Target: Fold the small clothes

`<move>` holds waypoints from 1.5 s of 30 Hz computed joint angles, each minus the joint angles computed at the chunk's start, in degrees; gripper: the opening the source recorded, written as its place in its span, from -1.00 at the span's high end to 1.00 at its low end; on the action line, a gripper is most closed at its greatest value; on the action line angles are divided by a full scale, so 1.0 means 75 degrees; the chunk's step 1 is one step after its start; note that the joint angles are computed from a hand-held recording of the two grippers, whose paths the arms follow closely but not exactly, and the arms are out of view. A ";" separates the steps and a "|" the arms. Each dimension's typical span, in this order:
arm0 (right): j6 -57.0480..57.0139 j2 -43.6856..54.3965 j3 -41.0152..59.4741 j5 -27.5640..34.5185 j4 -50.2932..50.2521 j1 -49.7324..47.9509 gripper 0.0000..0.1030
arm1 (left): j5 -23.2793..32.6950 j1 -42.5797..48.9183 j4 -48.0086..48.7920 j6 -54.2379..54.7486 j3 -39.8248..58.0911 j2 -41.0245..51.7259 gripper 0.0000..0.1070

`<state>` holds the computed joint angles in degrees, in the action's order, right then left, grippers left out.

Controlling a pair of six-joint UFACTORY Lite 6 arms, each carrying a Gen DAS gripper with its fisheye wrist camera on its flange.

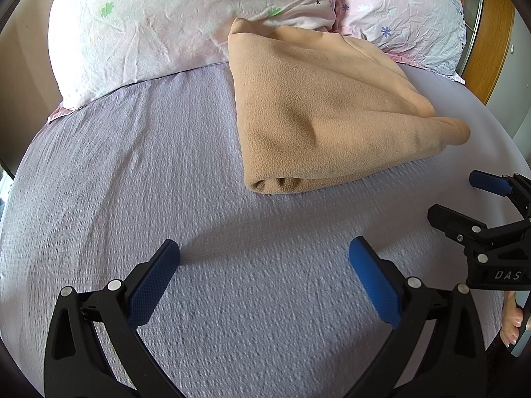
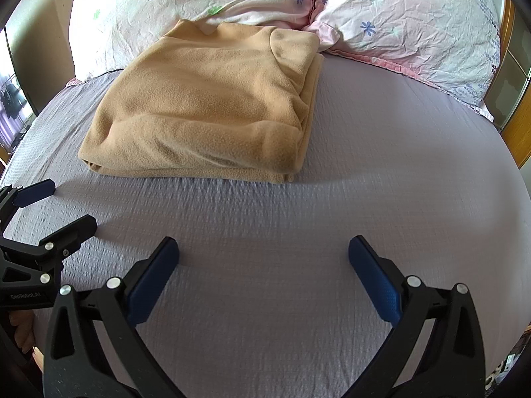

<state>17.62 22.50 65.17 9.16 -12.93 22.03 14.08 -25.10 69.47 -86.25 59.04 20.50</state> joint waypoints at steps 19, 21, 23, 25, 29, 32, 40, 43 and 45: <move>0.0140 -0.0015 -0.0017 0.0001 -0.0113 0.0013 -0.96 | -0.0006 0.0010 0.0039 -0.0035 -0.0015 -0.0007 -0.90; 0.0140 -0.0015 -0.0017 0.0001 -0.0113 0.0013 -0.96 | -0.0006 0.0012 0.0031 -0.0028 -0.0012 -0.0004 -0.90; 0.0144 -0.0017 -0.0015 0.0004 -0.0117 0.0013 -0.96 | -0.0006 0.0013 0.0026 -0.0022 -0.0011 -0.0004 -0.90; 0.0144 -0.0017 -0.0015 0.0004 -0.0117 0.0013 -0.96 | -0.0007 0.0015 0.0017 -0.0013 -0.0007 -0.0002 -0.90; 0.0142 -0.0017 -0.0013 0.0007 -0.0114 0.0013 -0.96 | 0.0009 0.0010 -0.0006 0.0007 0.0006 0.0004 -0.90; 0.0139 -0.0017 -0.0013 0.0007 -0.0112 0.0011 -0.96 | 0.0012 0.0007 -0.0004 0.0007 0.0007 -0.0001 -0.90; 0.0159 -0.0021 -0.0017 0.0007 -0.0127 0.0012 -0.96 | 0.0028 0.0025 0.0012 -0.0010 0.0037 -0.0007 -0.90; 0.0159 -0.0021 -0.0017 0.0007 -0.0127 0.0012 -0.96 | 0.0033 0.0025 0.0102 -0.0110 0.0035 0.0004 -0.90; 0.0159 -0.0021 -0.0017 0.0007 -0.0127 0.0012 -0.96 | 0.0033 0.0032 0.0086 -0.0086 0.0056 0.0017 -0.90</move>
